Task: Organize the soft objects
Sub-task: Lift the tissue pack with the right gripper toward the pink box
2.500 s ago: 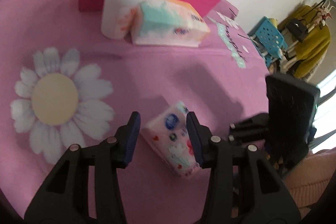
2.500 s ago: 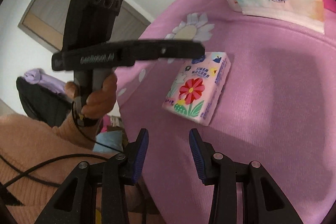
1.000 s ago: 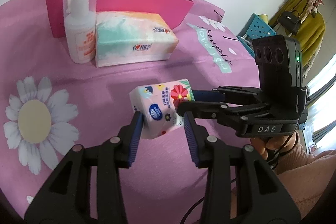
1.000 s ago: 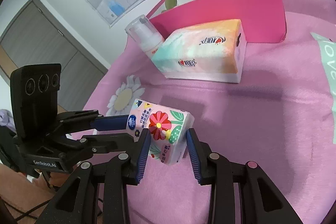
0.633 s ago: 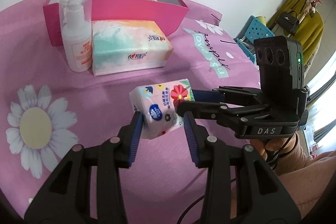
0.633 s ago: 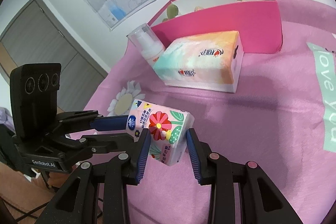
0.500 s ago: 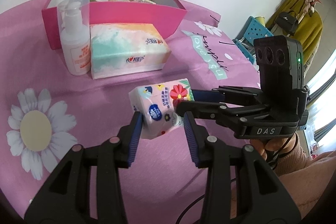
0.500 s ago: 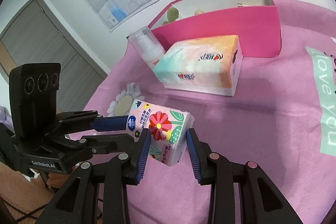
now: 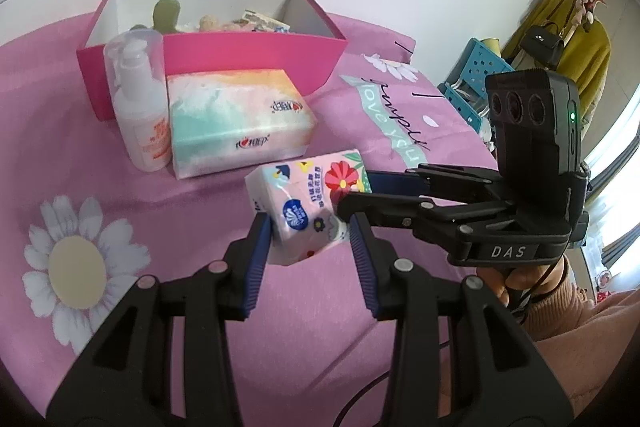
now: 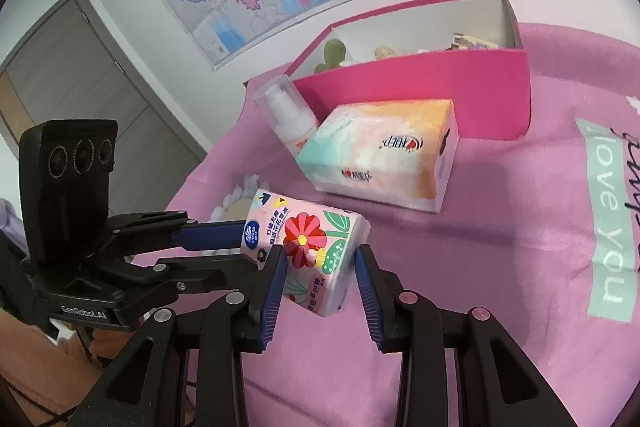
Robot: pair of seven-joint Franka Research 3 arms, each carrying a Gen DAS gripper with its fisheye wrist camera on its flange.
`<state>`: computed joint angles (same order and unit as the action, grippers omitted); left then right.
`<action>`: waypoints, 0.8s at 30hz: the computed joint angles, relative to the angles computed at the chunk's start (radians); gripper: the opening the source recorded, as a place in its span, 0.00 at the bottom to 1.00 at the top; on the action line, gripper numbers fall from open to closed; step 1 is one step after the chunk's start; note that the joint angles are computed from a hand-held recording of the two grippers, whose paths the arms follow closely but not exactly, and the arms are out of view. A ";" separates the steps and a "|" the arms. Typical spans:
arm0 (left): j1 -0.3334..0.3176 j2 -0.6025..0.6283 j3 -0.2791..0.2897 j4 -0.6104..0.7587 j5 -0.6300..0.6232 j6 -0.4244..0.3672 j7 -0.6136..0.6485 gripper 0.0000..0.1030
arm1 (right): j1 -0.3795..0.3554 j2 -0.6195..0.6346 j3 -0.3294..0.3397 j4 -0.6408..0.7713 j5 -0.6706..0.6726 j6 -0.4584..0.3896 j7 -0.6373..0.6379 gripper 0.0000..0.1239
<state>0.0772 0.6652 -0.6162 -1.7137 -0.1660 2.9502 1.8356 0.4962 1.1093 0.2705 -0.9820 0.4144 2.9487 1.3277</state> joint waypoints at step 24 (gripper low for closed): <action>-0.035 0.010 0.025 0.055 0.027 0.004 -0.009 0.41 | -0.009 -0.025 -0.001 -0.022 -0.013 0.047 -0.009 0.29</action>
<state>0.0419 0.6750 -0.5908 -1.6589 -0.1392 2.9537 1.8269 0.4873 1.0841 0.2699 -1.0035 0.4015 2.9955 1.3188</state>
